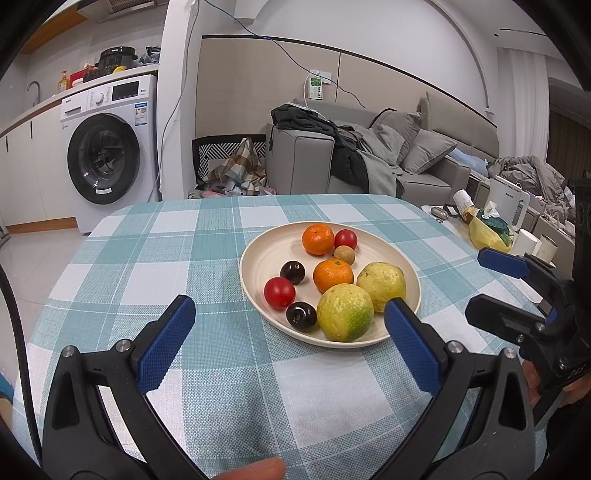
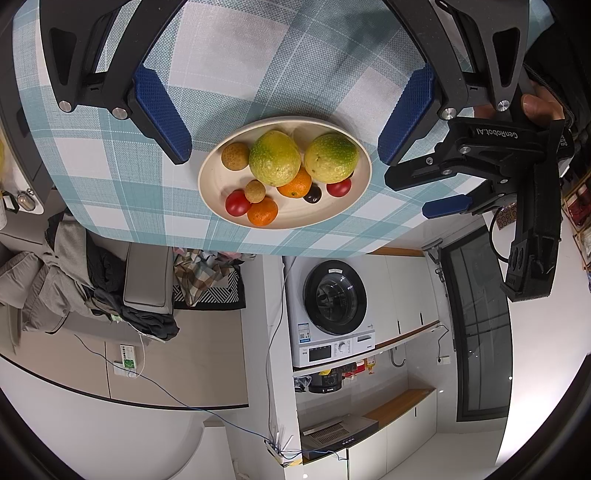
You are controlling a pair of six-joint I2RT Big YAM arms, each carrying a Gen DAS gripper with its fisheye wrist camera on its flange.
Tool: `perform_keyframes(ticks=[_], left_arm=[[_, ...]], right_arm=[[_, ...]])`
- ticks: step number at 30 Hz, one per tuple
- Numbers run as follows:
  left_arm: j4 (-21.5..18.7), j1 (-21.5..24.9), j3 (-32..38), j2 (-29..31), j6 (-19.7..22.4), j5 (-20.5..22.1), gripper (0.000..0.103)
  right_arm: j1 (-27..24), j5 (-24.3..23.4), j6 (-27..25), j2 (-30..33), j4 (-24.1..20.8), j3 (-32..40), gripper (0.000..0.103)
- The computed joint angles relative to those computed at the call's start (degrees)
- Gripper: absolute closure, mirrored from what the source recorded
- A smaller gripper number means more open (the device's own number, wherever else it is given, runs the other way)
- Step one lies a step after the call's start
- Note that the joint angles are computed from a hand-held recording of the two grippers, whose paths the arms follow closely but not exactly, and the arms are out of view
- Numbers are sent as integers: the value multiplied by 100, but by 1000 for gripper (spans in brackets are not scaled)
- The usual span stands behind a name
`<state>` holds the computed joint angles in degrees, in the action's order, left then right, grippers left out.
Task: Organize fruits
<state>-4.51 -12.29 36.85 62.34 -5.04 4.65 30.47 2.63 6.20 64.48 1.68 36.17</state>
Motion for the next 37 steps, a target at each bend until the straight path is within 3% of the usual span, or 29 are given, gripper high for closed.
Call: perform_keyframes(ticks=[37], left_arm=[[107,102,-39,41,-32,-8,1]], right_arm=[[5,0,-2,1,-23,16,0]])
